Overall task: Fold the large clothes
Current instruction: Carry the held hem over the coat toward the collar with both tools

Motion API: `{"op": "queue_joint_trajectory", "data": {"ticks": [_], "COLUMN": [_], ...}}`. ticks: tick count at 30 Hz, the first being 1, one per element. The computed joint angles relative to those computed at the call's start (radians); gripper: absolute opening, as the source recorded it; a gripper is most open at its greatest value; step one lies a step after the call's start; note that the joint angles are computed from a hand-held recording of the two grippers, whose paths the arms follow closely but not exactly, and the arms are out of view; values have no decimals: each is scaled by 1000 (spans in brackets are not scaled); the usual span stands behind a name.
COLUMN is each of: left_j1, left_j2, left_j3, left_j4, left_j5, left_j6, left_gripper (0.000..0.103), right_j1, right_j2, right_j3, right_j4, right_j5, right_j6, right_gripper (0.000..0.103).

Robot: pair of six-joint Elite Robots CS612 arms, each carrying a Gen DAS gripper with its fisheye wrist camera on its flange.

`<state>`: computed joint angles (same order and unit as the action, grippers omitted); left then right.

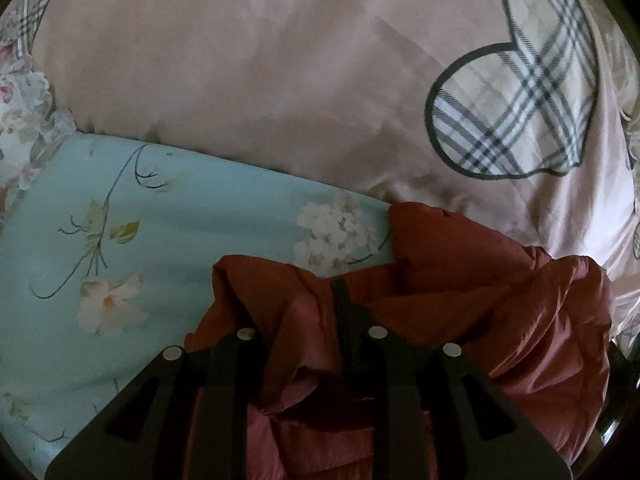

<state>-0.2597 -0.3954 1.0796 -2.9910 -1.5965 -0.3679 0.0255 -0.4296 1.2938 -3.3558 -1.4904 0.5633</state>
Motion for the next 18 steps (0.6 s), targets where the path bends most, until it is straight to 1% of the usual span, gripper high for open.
{"op": "queue_joint_trajectory", "data": {"ticks": [3, 7, 10, 12, 14, 16, 18], "left_j1": [7, 8, 1, 0, 4, 5, 2], "left_j2": [13, 19, 9, -3, -23, -47, -70], "left_j3": [-15, -18, -7, 12, 47, 94, 143], "left_j4": [-1, -8, -7, -18, -44, -95, -149], "left_j5": [-19, -18, 4, 4, -10, -16, -6], "left_j6": [-16, -18, 7, 15, 17, 31, 51], "left_gripper": [21, 21, 22, 24, 28, 37, 42], "right_j1": [3, 4, 4, 6, 9, 11, 15], "right_j2": [9, 22, 29, 33, 31, 33, 40], "right_j3": [-24, -48, -63, -70, -68, -75, -90], "right_j4": [21, 42, 55, 62, 66, 76, 90], "right_j5": [-6, -7, -10, -15, -22, -29, -39], "right_j6": [-13, -18, -14, -17, -26, -33, -34], "right_gripper": [23, 23, 23, 23, 23, 23, 23]}}
